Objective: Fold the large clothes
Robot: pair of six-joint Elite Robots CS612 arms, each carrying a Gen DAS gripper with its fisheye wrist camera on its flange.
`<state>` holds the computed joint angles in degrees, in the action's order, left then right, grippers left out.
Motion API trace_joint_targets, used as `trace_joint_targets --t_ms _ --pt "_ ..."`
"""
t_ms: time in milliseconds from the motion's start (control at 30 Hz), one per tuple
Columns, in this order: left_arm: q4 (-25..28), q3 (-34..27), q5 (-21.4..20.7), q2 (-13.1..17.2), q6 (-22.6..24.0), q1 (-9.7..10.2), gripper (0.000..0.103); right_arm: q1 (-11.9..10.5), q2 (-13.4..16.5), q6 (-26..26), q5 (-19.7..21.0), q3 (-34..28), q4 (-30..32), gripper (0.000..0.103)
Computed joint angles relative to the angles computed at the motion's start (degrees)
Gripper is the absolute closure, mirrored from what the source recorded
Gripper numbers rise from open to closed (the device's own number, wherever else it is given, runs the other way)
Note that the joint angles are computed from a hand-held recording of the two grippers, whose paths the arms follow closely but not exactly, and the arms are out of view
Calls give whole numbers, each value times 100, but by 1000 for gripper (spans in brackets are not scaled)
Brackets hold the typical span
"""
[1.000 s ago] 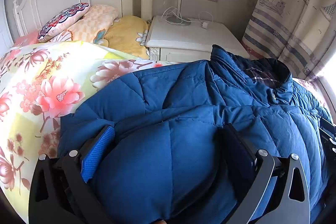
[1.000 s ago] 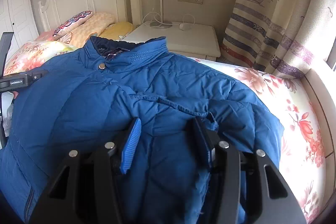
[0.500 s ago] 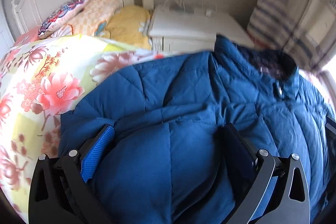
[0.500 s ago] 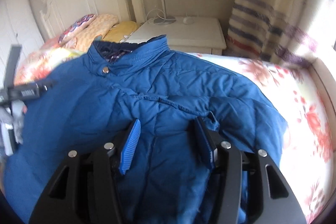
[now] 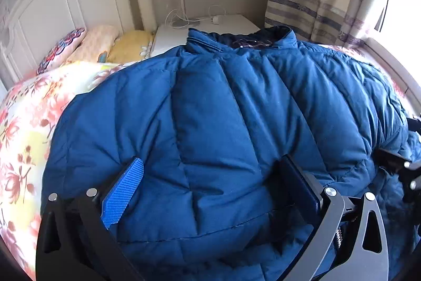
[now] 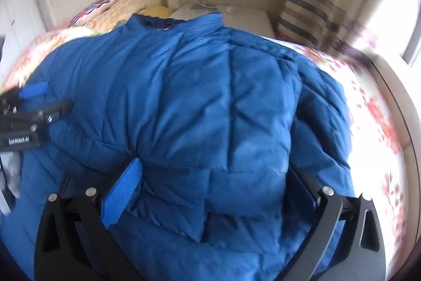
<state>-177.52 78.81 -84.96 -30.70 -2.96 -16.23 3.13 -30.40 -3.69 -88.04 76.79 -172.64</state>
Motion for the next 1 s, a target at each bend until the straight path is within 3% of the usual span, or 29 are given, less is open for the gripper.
trace_joint_targets --t_ms 67,100,200,267,333,400,433,500,533,600,667,733,767,833,867,933,1000 --pt "-198 248 -7 -183 -201 27 5 27 -221 106 -3 323 -366 6" --pt "-604 504 -78 -323 -215 51 5 54 -317 15 -5 511 -671 6" --pt "-1290 1151 -72 -630 35 49 5 160 -552 -384 204 1026 -1271 6" --pt "-1209 1325 -58 -666 102 53 5 240 -538 -694 291 1042 -975 6" --pt "-863 1338 151 -596 171 10 5 363 -357 -903 9 798 -224 6" --pt "-172 1172 108 -465 116 55 4 369 -270 -771 14 743 -219 2" --pt "-187 1173 -93 -489 -110 127 4 361 -293 -698 19 756 -155 2" --pt "-153 1254 224 -581 -404 143 5 391 -394 -513 -180 853 -78 3" --pt "-242 1343 262 -639 -436 154 5 391 -471 -491 -173 963 -149 4" --pt "-756 1659 -72 -784 -335 230 5 388 -601 -549 -57 1255 -603 4" --pt "-1000 1939 202 -875 -175 223 5 362 -712 -580 -60 1536 -906 3" --pt "-844 2012 369 -857 -257 269 5 327 -732 -573 -156 1679 -913 3" --pt "-621 1981 287 -813 -393 343 4 286 -693 -528 -214 1654 -699 3" --pt "-771 2001 -183 -787 -638 513 4 178 -716 -266 94 1772 -809 2" --pt "-668 2003 -195 -817 -807 548 4 193 -748 -188 -19 1793 -776 2" --pt "-798 2164 56 -929 -909 499 5 261 -875 -40 -263 1949 -896 3" --pt "-1404 2502 -15 -1062 -760 434 5 261 -994 -163 0 2243 -1422 3"
